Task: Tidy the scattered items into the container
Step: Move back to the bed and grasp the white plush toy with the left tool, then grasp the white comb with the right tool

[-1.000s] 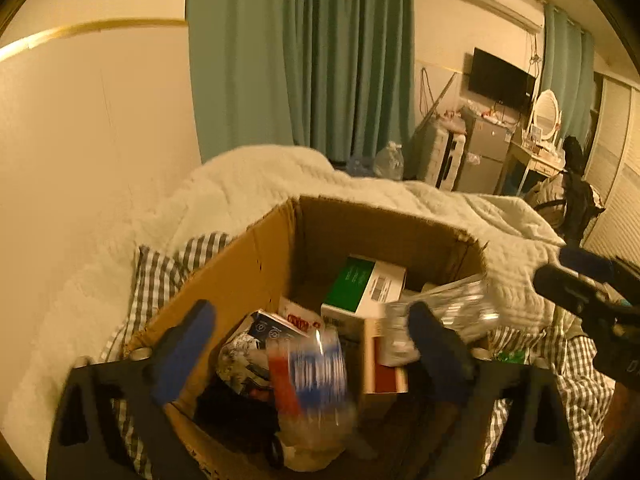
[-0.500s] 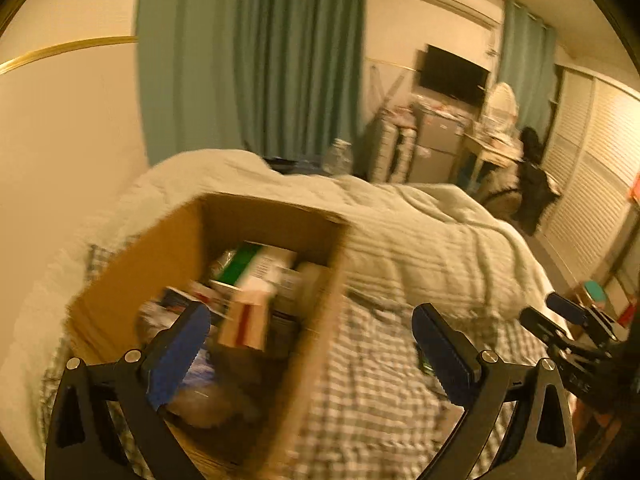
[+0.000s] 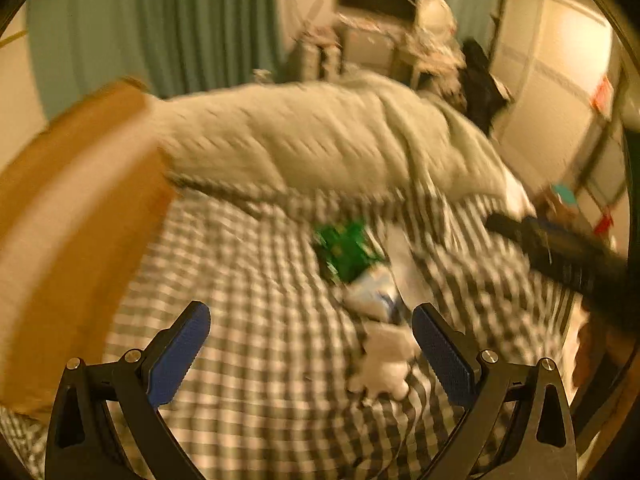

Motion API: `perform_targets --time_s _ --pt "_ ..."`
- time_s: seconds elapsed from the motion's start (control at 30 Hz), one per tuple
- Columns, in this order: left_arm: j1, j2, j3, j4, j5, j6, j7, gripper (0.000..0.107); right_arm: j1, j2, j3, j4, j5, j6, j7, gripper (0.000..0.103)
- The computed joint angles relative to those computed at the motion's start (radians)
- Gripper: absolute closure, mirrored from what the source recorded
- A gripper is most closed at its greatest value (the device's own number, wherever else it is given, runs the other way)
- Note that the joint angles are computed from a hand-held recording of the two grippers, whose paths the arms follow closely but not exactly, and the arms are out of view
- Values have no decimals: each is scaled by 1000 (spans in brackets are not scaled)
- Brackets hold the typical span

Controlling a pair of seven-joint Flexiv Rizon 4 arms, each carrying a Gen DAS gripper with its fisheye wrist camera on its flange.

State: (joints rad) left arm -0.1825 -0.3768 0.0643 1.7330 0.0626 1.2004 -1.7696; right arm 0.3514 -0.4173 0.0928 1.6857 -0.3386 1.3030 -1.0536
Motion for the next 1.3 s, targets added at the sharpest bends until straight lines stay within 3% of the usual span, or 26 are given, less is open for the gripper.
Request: perform_targets --time_s 0.17,0.23,0.3,0.33,0.47,0.57,0.73,0.83,0.93,1.1,1.23,1.3 --pt "33 -59 -97 12 -85 -32 176 7 -21 -53 25 -42 47 -33 -45 39" --pt "35 -83 -109 -2 -119 -68 223 21 -25 -70 32 -54 61 -33 -58 39" --pt "49 -105 -131 -13 -172 -108 272 45 -36 -88 49 -71 89 -40 -76 39" --pt "70 -111 -157 -6 -218 -115 311 63 -41 -96 56 -79 102 -45 -85 39" --pt "72 -99 -163 32 -289 -82 360 62 -41 -117 64 -99 130 -67 -106 39" --pt "49 -71 -118 51 -278 -43 322 62 -37 -129 63 -120 140 -81 -118 39" --pt "31 -40 -12 34 -203 -14 169 63 -1 -153 41 -173 108 -113 -124 39" --pt "19 -83 56 -61 -117 -64 47 63 24 -183 37 -220 90 -148 -130 39" --pt "-5 -141 117 -135 -17 -53 -94 63 44 -227 35 -270 90 -194 -127 39" --pt "70 -184 50 -92 -58 31 -95 62 66 -293 -1 -317 73 -336 -69 47" --pt "82 -172 36 -64 -78 60 -65 62 65 -303 2 -325 77 -346 -67 51" --pt "80 -166 37 -52 -81 73 -57 62 75 -306 -5 -325 60 -348 -66 59"
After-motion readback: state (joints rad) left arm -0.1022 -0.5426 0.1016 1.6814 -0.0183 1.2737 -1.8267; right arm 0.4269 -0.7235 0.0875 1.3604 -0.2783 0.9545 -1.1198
